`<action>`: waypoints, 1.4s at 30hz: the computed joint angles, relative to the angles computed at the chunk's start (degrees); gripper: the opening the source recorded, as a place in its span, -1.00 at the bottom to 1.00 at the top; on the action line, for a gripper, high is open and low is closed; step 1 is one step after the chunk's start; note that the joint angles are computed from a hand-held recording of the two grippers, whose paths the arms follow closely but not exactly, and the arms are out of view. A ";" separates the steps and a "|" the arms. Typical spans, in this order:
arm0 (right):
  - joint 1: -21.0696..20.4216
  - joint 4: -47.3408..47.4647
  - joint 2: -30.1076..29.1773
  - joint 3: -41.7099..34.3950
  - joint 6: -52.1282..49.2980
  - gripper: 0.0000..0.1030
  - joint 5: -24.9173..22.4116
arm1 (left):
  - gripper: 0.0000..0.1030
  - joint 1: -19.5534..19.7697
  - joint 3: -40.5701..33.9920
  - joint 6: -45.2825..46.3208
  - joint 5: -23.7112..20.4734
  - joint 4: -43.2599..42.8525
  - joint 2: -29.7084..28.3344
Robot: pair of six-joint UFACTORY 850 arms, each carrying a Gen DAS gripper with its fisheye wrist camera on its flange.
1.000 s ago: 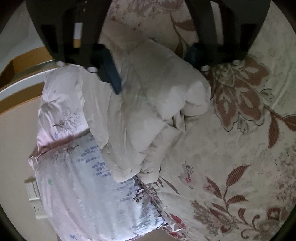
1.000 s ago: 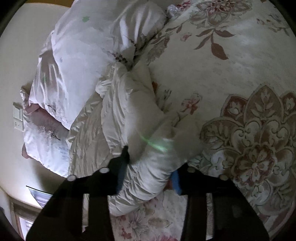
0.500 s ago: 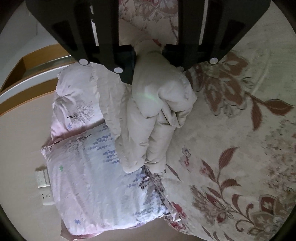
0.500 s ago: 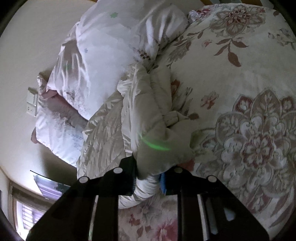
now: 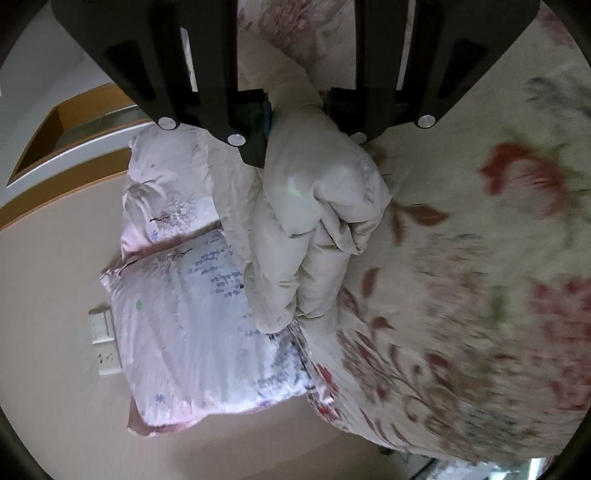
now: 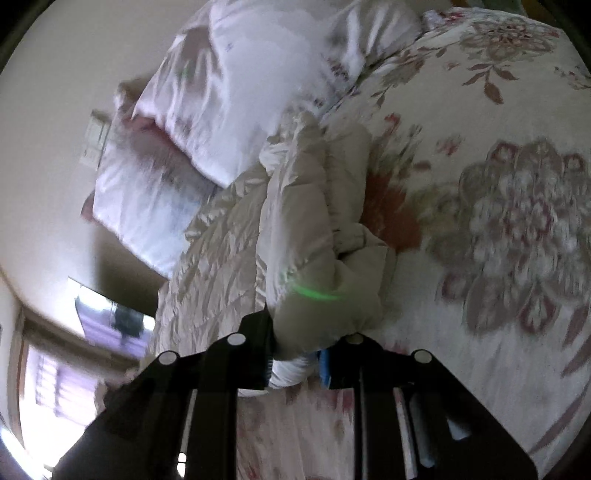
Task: Fold large clothes
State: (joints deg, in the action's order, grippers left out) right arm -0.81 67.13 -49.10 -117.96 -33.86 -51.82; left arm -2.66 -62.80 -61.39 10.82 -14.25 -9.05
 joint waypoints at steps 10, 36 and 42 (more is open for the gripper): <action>1.20 -3.06 8.34 14.18 -11.93 -0.51 2.39 | -0.62 -1.46 9.12 13.18 2.26 -15.31 7.79; 18.99 -23.34 10.73 10.18 -15.54 -0.18 26.57 | -0.24 -2.64 7.81 30.37 2.73 -31.87 6.25; 19.95 -31.37 9.24 8.98 -8.12 -0.18 27.41 | -0.18 -2.48 7.88 29.36 2.31 -30.73 6.12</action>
State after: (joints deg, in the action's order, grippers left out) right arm 19.14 35.77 -39.86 -108.98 -41.98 -24.40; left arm -5.14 -54.91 -32.03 13.13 -44.97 -2.93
